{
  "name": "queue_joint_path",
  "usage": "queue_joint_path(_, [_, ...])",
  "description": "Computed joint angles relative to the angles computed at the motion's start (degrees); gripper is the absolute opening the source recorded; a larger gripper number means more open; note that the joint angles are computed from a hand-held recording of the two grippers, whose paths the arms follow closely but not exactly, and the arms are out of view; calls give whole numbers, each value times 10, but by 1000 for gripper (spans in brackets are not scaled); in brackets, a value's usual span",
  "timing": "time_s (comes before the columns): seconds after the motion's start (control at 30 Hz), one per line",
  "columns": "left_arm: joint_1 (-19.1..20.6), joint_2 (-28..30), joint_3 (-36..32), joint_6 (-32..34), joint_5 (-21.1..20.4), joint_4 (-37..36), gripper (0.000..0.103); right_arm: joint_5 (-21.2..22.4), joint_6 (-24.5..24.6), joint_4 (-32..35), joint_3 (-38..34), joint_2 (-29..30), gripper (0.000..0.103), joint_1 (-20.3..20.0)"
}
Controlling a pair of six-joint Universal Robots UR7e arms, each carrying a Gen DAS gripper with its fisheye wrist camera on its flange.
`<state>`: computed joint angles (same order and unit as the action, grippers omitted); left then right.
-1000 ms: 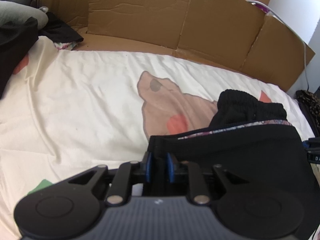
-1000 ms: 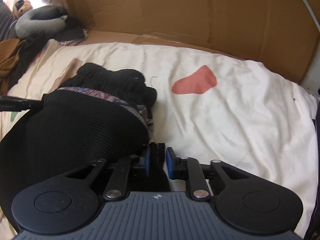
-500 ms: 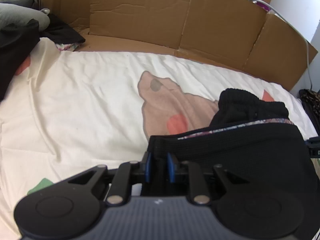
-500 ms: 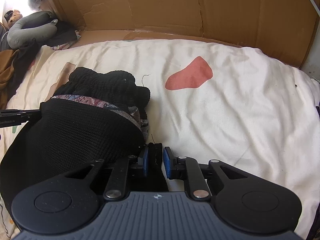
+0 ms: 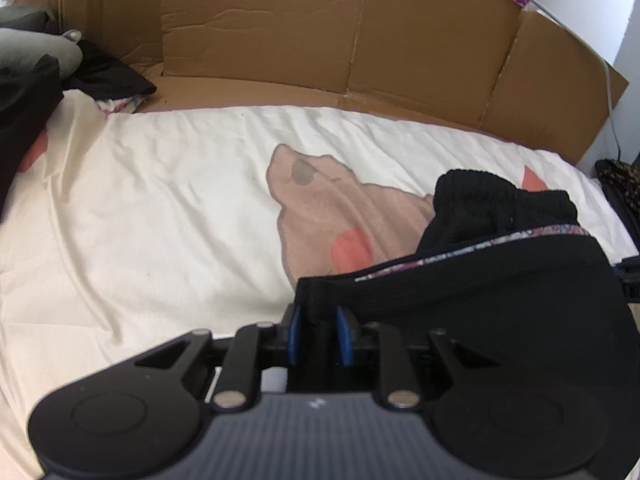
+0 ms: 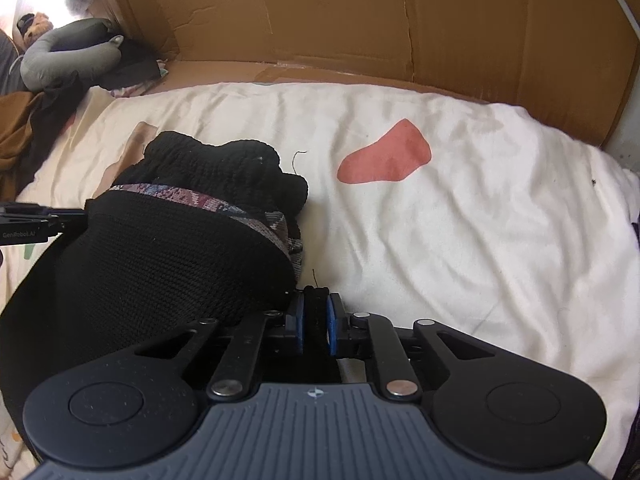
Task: Fold clothes
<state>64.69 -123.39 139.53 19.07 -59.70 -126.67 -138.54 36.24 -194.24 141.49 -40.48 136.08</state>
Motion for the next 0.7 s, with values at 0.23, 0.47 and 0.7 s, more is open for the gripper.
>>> queue_joint_path(0.23, [2,2,4,19,1,-15,36,-22,30,35,-5,-8,5,18])
queue_joint_path(0.47, [51,43,-35,-7,-65,6,17,-44,78,80,7,-51,3,50])
queue_joint_path(0.7, [32,10,-27,2,-63,5,6,-71,136,138,11,-85,3,83])
